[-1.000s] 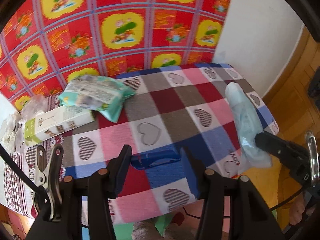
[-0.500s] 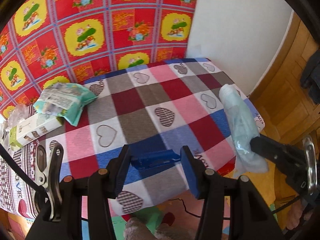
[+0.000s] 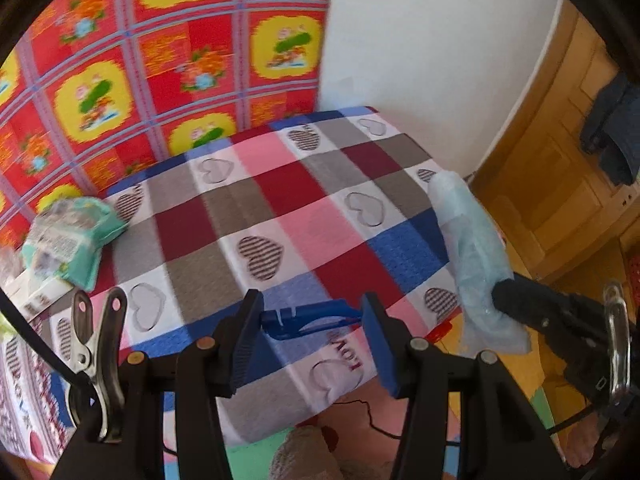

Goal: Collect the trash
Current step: 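Carry the blue clip in the left tool while the right tool carries the mask to the bucket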

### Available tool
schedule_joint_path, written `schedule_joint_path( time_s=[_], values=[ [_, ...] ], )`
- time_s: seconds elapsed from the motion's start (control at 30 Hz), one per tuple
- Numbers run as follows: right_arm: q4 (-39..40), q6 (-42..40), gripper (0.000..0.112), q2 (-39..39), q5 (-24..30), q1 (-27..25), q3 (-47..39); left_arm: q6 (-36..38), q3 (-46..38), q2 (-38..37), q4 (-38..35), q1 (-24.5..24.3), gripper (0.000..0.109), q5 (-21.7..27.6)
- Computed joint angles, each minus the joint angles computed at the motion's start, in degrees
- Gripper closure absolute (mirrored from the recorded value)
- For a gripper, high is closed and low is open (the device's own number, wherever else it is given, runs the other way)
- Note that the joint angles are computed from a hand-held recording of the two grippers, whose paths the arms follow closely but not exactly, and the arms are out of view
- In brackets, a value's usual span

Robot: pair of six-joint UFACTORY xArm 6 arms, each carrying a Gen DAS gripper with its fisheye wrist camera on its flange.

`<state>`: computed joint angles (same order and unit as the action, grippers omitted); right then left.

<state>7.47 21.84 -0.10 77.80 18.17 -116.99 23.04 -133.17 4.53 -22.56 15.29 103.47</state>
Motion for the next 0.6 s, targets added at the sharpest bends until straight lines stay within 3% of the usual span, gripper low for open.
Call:
schedule_joint_path(
  time_s=[0.4, 0.6],
  values=[
    [-4.07, 4.20, 0.098, -2.18, -1.91, -3.83, 4.36, 0.77, -8.90, 7.99, -2.20, -8.78, 0.056, 2.37],
    [-5.39, 5.00, 0.098, -4.24, -2.71, -7.58, 6.65, 0.13, -10.08, 9.20, -1.47, -14.21, 0.056, 1.21]
  ],
)
